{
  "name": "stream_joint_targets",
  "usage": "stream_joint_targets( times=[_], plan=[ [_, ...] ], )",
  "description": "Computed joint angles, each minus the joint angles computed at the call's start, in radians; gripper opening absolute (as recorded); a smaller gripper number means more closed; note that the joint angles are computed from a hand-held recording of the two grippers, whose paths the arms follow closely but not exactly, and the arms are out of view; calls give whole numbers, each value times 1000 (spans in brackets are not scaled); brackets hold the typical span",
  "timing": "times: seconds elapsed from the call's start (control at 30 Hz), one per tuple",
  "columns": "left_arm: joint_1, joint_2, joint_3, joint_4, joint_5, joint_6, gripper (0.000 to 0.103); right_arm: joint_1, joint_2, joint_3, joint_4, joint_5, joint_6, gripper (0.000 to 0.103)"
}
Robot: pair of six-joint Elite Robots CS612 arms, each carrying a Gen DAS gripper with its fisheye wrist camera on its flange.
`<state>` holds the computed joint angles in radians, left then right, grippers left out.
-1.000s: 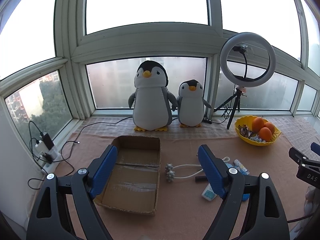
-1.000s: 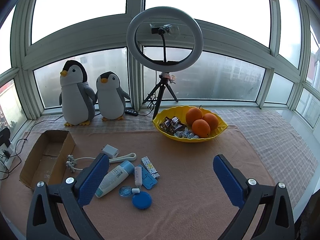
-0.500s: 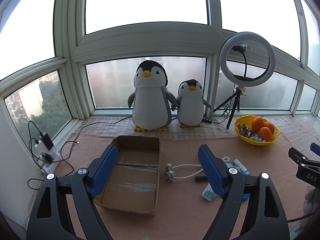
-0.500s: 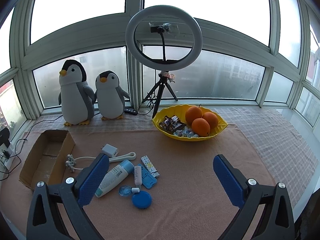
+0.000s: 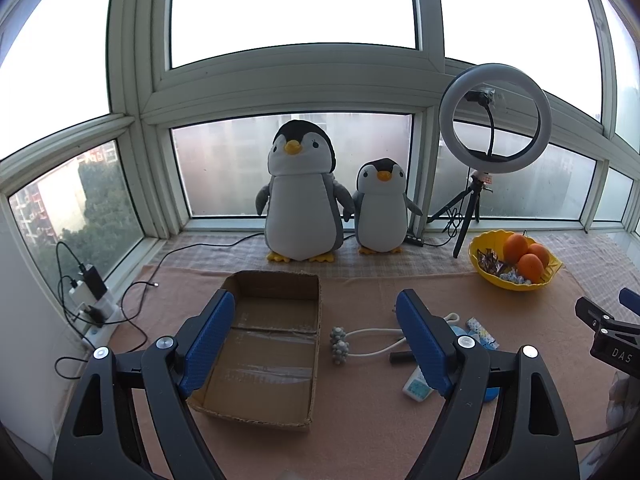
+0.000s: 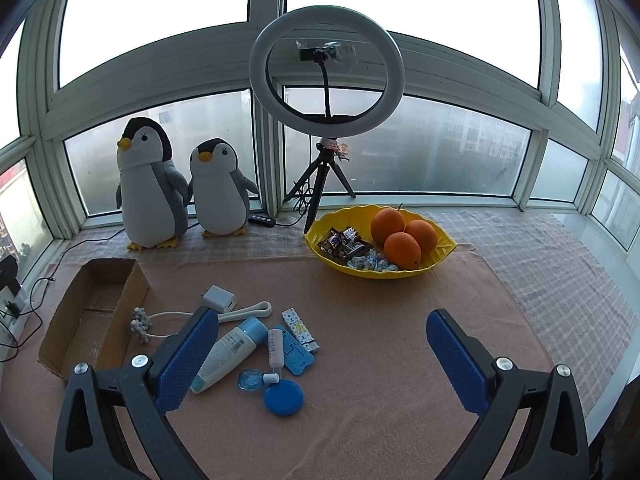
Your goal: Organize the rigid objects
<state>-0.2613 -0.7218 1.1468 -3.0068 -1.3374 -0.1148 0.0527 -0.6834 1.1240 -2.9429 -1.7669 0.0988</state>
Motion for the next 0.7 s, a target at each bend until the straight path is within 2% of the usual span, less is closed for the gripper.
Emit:
stream_joint_targets(
  times=[0.5,0.7],
  plan=[
    [5,7,-7,14,-1,-8,84,2,8,-14,21,6,0,103],
    [18,16,-20,55,15,-34,84,-1,10,-16,31,21,5,103]
  ],
)
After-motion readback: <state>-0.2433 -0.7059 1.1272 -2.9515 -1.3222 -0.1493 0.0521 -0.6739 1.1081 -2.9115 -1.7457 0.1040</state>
